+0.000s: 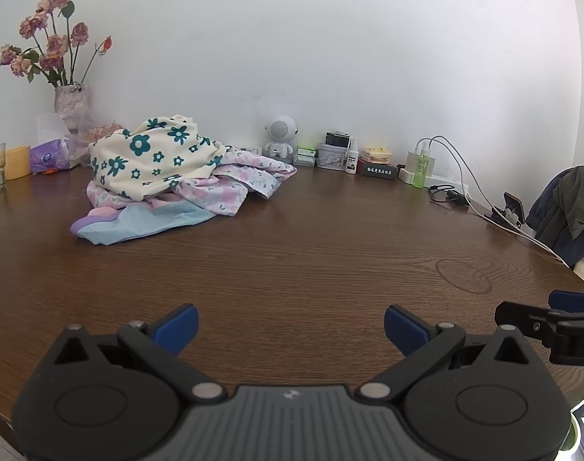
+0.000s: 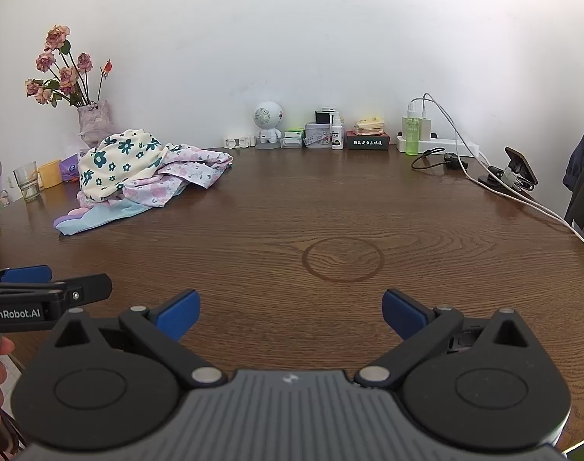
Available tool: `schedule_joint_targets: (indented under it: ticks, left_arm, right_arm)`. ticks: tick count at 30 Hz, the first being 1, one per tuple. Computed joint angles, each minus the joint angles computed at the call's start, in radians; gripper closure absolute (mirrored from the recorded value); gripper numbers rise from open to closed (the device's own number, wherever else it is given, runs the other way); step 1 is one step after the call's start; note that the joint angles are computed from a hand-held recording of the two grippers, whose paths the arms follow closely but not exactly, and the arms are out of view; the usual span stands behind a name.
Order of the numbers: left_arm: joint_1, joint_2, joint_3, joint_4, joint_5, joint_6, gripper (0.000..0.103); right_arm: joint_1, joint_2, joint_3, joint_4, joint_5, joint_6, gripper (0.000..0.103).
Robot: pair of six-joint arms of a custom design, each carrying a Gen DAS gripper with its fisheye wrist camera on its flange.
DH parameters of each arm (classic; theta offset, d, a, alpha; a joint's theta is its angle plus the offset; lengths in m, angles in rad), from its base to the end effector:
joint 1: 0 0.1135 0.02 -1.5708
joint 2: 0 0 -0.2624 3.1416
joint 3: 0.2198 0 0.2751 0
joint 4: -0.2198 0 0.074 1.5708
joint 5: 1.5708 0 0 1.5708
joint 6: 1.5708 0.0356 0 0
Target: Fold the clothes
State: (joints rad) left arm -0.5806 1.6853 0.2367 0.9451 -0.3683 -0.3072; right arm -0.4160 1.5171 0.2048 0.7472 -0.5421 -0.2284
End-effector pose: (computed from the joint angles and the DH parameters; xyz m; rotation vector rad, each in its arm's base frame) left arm 0.2045 -0.1188 0.0633 0.0553 2.0414 -0.1736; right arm 0.2094 -0.0724 0.0753 -0.1187 2.0488 0.1814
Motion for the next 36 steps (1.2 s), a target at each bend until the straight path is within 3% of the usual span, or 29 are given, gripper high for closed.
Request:
schedule_joint_targets:
  ticks: [36]
  left_arm:
    - [-0.006, -0.011, -0.001, -0.003, -0.014, 0.006, 0.000]
  right_arm:
    - [0.002, -0.021, 0.013, -0.038, -0.007, -0.004, 0.000]
